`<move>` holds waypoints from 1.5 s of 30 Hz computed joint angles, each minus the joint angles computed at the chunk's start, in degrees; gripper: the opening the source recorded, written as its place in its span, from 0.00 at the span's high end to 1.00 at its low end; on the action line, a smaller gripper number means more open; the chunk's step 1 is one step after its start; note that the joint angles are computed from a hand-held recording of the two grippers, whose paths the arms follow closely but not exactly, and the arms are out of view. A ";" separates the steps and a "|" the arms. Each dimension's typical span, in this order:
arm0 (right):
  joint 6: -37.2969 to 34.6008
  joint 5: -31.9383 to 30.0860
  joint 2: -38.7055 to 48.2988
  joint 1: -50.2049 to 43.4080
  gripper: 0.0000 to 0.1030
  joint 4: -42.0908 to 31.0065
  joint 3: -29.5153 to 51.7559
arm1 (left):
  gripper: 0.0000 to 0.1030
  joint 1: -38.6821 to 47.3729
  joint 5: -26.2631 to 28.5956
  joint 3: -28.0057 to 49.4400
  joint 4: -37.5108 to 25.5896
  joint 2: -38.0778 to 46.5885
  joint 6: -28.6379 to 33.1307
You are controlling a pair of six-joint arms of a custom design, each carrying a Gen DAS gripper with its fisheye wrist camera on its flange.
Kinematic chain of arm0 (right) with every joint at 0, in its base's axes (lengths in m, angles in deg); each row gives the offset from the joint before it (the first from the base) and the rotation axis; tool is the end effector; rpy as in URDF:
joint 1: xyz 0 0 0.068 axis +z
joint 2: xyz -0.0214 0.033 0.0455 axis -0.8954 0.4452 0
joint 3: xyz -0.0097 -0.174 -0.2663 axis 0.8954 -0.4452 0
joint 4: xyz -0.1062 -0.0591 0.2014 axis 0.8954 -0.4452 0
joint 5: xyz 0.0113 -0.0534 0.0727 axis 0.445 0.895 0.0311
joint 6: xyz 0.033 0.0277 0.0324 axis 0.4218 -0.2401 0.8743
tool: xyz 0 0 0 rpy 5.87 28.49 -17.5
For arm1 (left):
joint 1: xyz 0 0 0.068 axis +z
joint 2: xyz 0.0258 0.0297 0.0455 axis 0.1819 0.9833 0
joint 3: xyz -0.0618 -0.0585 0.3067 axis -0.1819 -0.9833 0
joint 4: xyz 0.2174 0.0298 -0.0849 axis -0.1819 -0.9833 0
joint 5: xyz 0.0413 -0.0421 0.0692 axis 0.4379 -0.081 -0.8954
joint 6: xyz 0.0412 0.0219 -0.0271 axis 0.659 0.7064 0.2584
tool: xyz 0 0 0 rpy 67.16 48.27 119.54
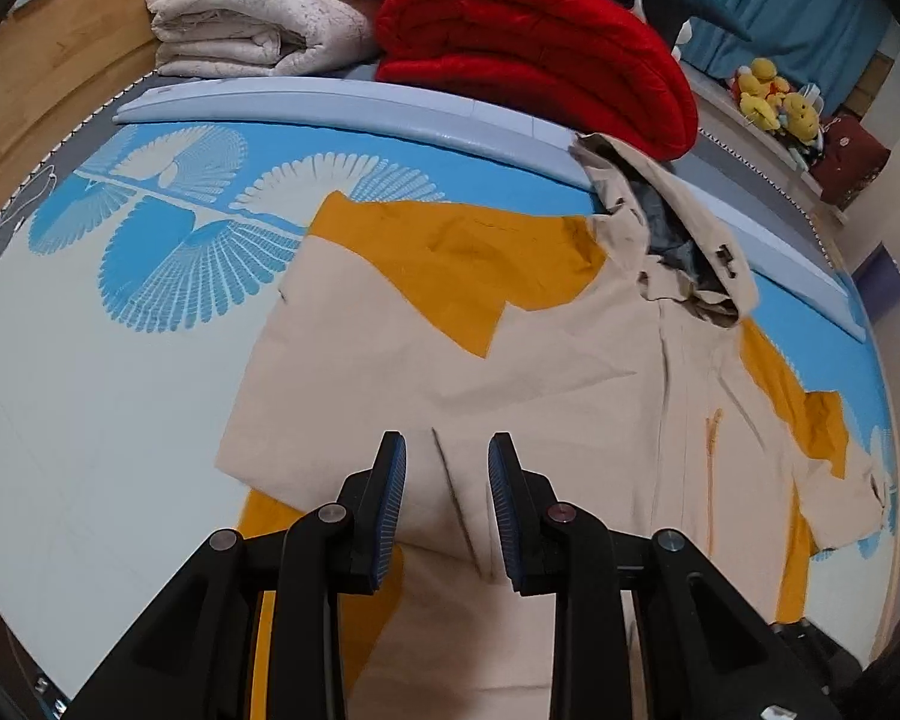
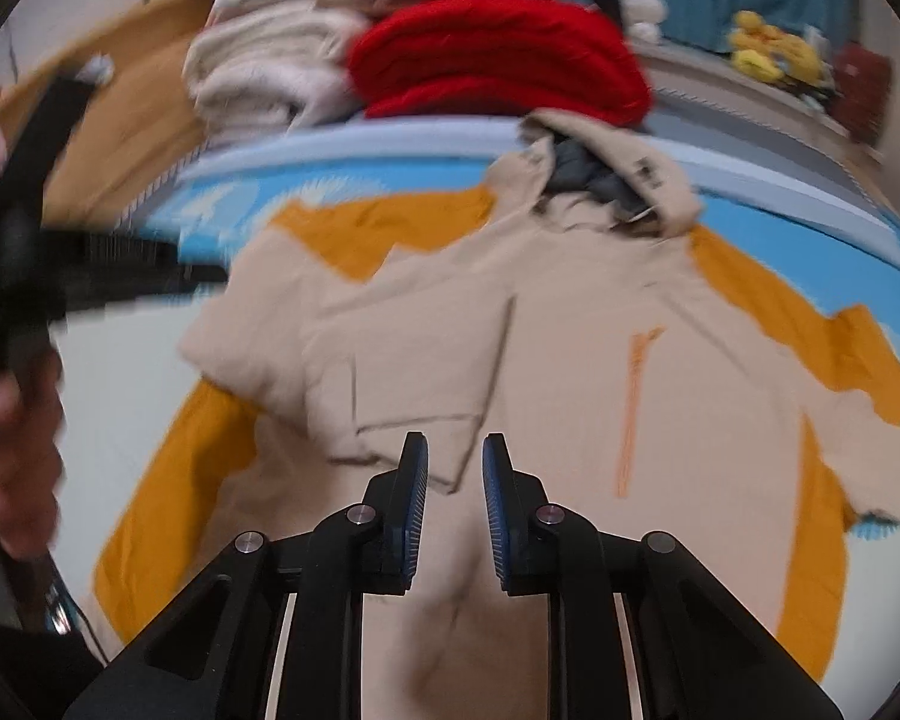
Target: Fold large clothes
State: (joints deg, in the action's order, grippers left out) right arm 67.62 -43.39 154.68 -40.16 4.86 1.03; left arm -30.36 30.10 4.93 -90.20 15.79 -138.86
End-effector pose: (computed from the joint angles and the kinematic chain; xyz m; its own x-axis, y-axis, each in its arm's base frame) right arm 0.2618 0.1230 0.1957 -0.6070 -0.5429 -0.5804 -0.6950 0.7167 0.0565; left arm 0.2155 -0.1666 0.1970 -0.6593 -0.6045 -0.4471 -0.5999 0.7814 -0.1718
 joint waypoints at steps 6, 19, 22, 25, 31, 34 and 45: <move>-2.88 4.22 6.92 7.10 0.71 4.25 -0.12 | 0.75 4.10 4.02 -3.40 3.67 -0.89 2.60; -9.91 18.55 19.07 14.72 0.61 15.23 0.89 | 0.75 7.91 6.88 -4.28 6.72 -1.22 6.44; -11.35 20.34 20.03 15.96 0.61 16.09 0.69 | 0.75 8.78 7.32 -4.43 7.40 -0.83 6.57; -11.02 20.30 19.60 15.84 0.74 16.83 0.25 | 0.75 9.07 7.75 -4.21 8.10 -0.39 6.84; -1.96 11.01 15.21 10.61 0.99 13.10 2.62 | 0.75 9.48 7.43 -3.94 7.91 0.21 7.87; 8.86 7.94 12.13 5.07 0.99 13.50 3.42 | 0.75 9.80 7.40 -4.24 8.04 0.26 7.84; 28.96 2.01 17.78 -11.16 0.90 5.41 9.58 | 0.75 10.47 8.86 -4.67 9.28 0.63 8.81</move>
State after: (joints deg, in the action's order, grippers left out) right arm 96.58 -41.38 172.46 -51.32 10.27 10.60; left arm -19.89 38.96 0.26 -80.92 16.42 -130.05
